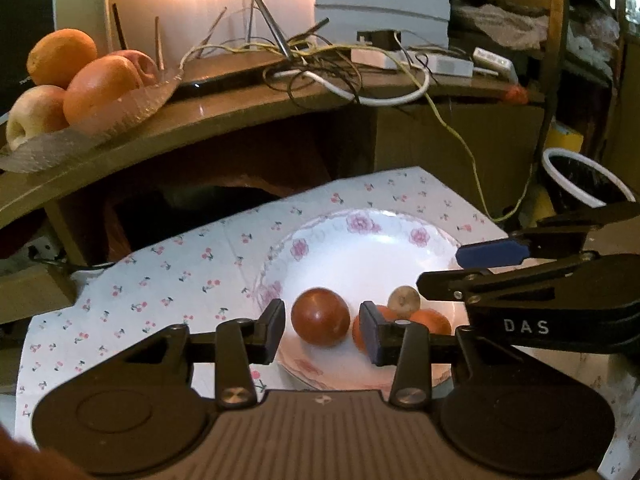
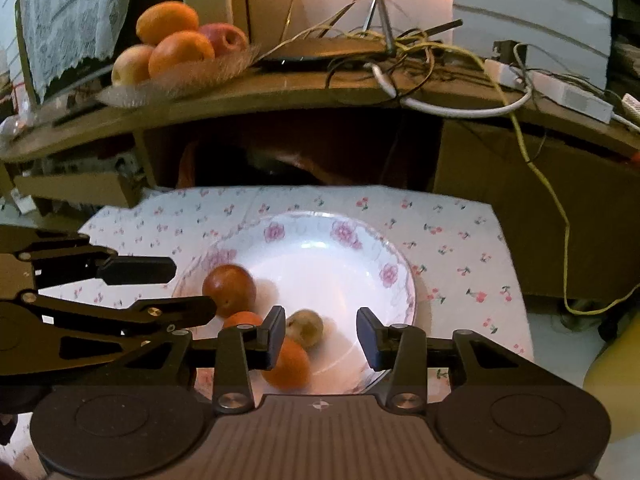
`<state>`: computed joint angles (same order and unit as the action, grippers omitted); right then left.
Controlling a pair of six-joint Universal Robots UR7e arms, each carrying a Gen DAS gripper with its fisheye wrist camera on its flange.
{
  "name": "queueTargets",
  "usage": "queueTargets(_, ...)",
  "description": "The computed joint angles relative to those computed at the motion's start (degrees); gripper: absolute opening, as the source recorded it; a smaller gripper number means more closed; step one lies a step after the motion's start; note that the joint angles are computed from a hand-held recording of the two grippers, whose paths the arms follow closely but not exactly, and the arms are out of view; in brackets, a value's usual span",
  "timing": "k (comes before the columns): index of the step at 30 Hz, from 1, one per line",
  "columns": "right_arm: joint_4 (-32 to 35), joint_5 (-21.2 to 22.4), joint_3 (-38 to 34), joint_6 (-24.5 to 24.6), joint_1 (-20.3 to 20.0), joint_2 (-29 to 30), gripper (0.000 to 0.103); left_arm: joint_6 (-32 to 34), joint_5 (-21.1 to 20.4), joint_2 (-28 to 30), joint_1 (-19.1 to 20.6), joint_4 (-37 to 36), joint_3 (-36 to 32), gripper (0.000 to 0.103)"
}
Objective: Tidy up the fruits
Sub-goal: 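Lift both open tools away from the plate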
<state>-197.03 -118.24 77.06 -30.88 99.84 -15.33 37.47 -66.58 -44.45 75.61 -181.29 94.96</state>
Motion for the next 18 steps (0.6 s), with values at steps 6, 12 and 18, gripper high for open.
queueTargets(6, -1.6, 0.8, 0.8, 0.3, 0.1, -0.5, 0.041, -1.3, 0.0, -1.3, 0.2, -0.8, 0.4, 0.046)
queueTargets(12, -2.2, 2.2, 2.7, 0.4, 0.4, -1.4, 0.041, -0.9, 0.0, -3.3, 0.5, 0.1, 2.1, 0.046)
queueTargets(18, 0.6, 4.5, 6.9, -0.4, 1.1, -3.6, 0.042, 0.5, -0.6, -6.7, 1.3, 2.3, 5.4, 0.047)
